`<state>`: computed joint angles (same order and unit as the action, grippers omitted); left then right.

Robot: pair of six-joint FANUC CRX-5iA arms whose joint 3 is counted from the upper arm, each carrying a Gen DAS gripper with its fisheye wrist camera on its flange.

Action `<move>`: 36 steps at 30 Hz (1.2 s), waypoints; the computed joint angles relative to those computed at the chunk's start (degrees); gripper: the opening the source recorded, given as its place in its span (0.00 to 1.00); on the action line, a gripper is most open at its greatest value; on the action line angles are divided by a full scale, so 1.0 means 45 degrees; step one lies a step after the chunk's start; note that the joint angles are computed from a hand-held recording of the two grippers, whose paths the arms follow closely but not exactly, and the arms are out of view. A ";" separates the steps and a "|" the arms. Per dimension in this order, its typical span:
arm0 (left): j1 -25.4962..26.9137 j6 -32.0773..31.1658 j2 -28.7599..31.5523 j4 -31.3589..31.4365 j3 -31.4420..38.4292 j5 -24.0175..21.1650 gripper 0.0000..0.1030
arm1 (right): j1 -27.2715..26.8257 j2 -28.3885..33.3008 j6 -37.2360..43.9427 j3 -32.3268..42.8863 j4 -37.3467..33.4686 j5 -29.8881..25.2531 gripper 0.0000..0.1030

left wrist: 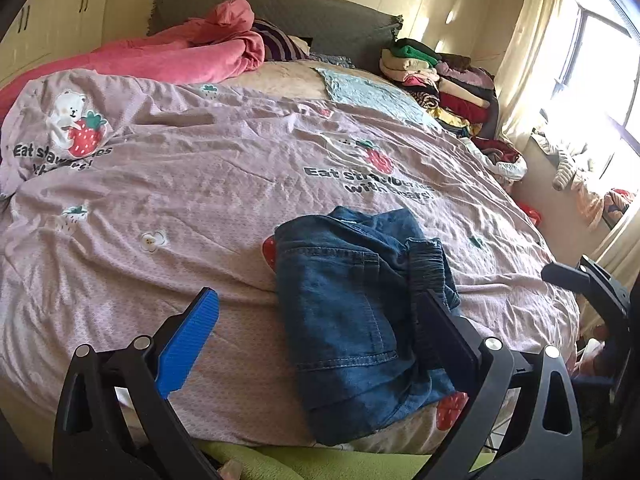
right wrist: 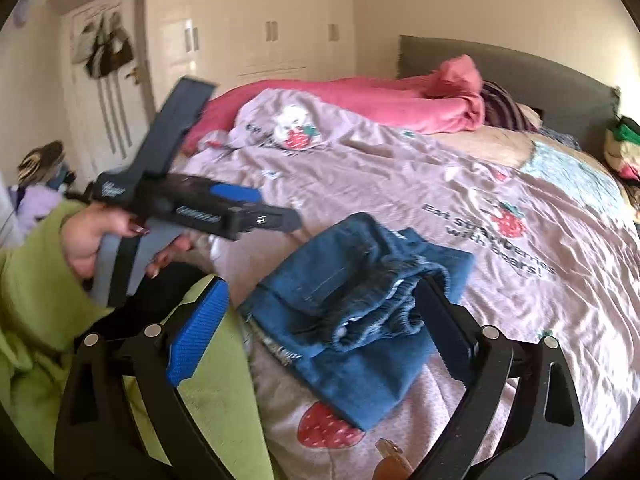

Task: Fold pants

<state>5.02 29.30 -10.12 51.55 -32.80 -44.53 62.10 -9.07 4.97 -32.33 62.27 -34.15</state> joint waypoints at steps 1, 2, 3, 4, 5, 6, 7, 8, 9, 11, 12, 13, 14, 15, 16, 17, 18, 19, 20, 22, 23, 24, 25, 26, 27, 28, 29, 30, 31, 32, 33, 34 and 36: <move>0.0018 -0.0021 -0.0025 0.0018 -0.0020 0.0024 0.96 | -0.0038 0.0012 -0.0198 -0.0013 0.0074 -0.0104 0.87; 0.0020 -0.0029 -0.0047 0.0016 -0.0036 0.0063 0.96 | -0.0097 0.0019 -0.0445 -0.0046 0.0170 -0.0191 0.87; 0.0037 -0.0043 -0.0064 0.0015 -0.0046 0.0076 0.96 | -0.0131 0.0034 -0.0584 -0.0048 0.0155 -0.0303 0.87; 0.0037 -0.0041 -0.0080 0.0012 -0.0065 0.0112 0.96 | -0.0143 0.0071 -0.0691 -0.0019 0.0115 -0.0438 0.87; 0.0045 -0.0051 -0.0099 0.0012 -0.0084 0.0133 0.96 | -0.0195 0.0084 -0.0859 -0.0024 0.0106 -0.0501 0.87; 0.0048 -0.0056 -0.0112 -0.0006 -0.0093 0.0154 0.96 | -0.0233 0.0082 -0.0994 -0.0049 0.0119 -0.0515 0.87; 0.0046 -0.0047 -0.0126 -0.0045 -0.0100 0.0185 0.96 | -0.0252 0.0089 -0.1177 -0.0072 0.0150 -0.0609 0.87; 0.0045 -0.0065 -0.0140 -0.0075 -0.0113 0.0210 0.96 | -0.0273 0.0097 -0.1303 -0.0064 0.0070 -0.0726 0.87; 0.0041 -0.0074 -0.0136 -0.0094 -0.0119 0.0237 0.96 | -0.0303 0.0090 -0.1391 -0.0067 -0.0011 -0.0747 0.87; 0.0019 -0.0073 -0.0107 -0.0135 -0.0120 0.0283 0.96 | -0.0360 0.0142 -0.1675 -0.0061 -0.0042 -0.0925 0.87; 0.0006 -0.0046 -0.0120 -0.0169 -0.0140 0.0309 0.96 | -0.0384 0.0154 -0.1709 -0.0063 -0.0111 -0.0991 0.87; 0.0000 0.0000 -0.0086 -0.0216 -0.0133 0.0331 0.96 | -0.0404 0.0180 -0.1765 -0.0050 -0.0164 -0.1095 0.87; 0.0004 0.0022 -0.0039 -0.0234 -0.0124 0.0322 0.96 | -0.0384 0.0217 -0.1838 -0.0026 -0.0279 -0.1289 0.87; -0.0008 0.0061 -0.0026 -0.0262 -0.0128 0.0329 0.96 | -0.0400 0.0250 -0.1812 0.0000 -0.0418 -0.1349 0.87; -0.0020 0.0113 0.0016 -0.0322 -0.0121 0.0355 0.96 | -0.0432 0.0291 -0.1830 0.0020 -0.0526 -0.1409 0.87; -0.0040 0.0159 0.0047 -0.0371 -0.0115 0.0382 0.96 | -0.0460 0.0351 -0.1883 0.0062 -0.0691 -0.1533 0.87; -0.0067 0.0192 0.0103 -0.0413 -0.0108 0.0407 0.96 | -0.0515 0.0387 -0.1860 0.0101 -0.0924 -0.1581 0.87; -0.0104 0.0201 0.0170 -0.0421 -0.0112 0.0443 0.96 | -0.0577 0.0422 -0.1878 0.0128 -0.1114 -0.1599 0.87; -0.0139 0.0230 0.0215 -0.0444 -0.0119 0.0487 0.96 | -0.0683 0.0458 -0.1946 0.0137 -0.1312 -0.1566 0.87; -0.0268 0.0399 0.0401 -0.0553 -0.0109 0.0602 0.96 | -0.0902 0.0510 -0.1997 0.0135 -0.1634 -0.1353 0.86; -0.0324 0.0492 0.0485 -0.0599 -0.0087 0.0626 0.96 | -0.1072 0.0534 -0.1943 0.0116 -0.1880 -0.1110 0.80; -0.0402 0.0540 0.0603 -0.0595 -0.0086 0.0687 0.96 | -0.1212 0.0598 -0.1845 0.0155 -0.2129 -0.0932 0.77; -0.0482 0.0628 0.0702 -0.0652 -0.0070 0.0778 0.96 | -0.1411 0.0700 -0.1667 0.0226 -0.2547 -0.0671 0.71; -0.0574 0.0899 0.0854 -0.0907 0.0030 0.0878 0.96 | -0.1541 0.0766 -0.1512 0.0280 -0.2846 -0.0448 0.67; -0.0639 0.1046 0.0945 -0.1041 0.0085 0.0924 0.96 | -0.1708 0.0860 -0.1319 0.0352 -0.3216 -0.0191 0.64; -0.0716 0.1205 0.1094 -0.1192 0.0170 0.0969 0.96 | -0.1854 0.0973 -0.1061 0.0471 -0.3667 -0.0019 0.58; -0.0790 0.1474 0.1253 -0.1457 0.0300 0.1003 0.96 | -0.2105 0.1112 -0.0794 0.0560 -0.4189 0.0393 0.54; -0.0841 0.1645 0.1378 -0.1615 0.0387 0.1010 0.96 | -0.2250 0.1185 -0.0629 0.0592 -0.4453 0.0655 0.52; -0.0886 0.1790 0.1537 -0.1754 0.0497 0.0981 0.96 | -0.2426 0.1370 -0.0242 0.0778 -0.5052 0.0820 0.49; -0.0919 0.1949 0.1673 -0.1908 0.0610 0.0954 0.96 | -0.2523 0.1494 0.0050 0.0917 -0.5487 0.0868 0.47; -0.0952 0.2163 0.1879 -0.2122 0.0787 0.0839 0.96 | -0.2651 0.1631 0.0368 0.1044 -0.5899 0.1030 0.45; -0.0960 0.2209 0.2071 -0.2135 0.0911 0.0666 0.96 | -0.2764 0.1741 0.0699 0.1144 -0.6313 0.1182 0.42; -0.0954 0.2275 0.2357 -0.2079 0.1082 0.0373 0.96 | -0.3007 0.2051 0.1769 0.1521 -0.7574 0.1448 0.42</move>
<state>0.73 39.54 0.49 42.20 -27.93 -42.85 48.57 0.16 12.93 -25.49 28.19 -27.64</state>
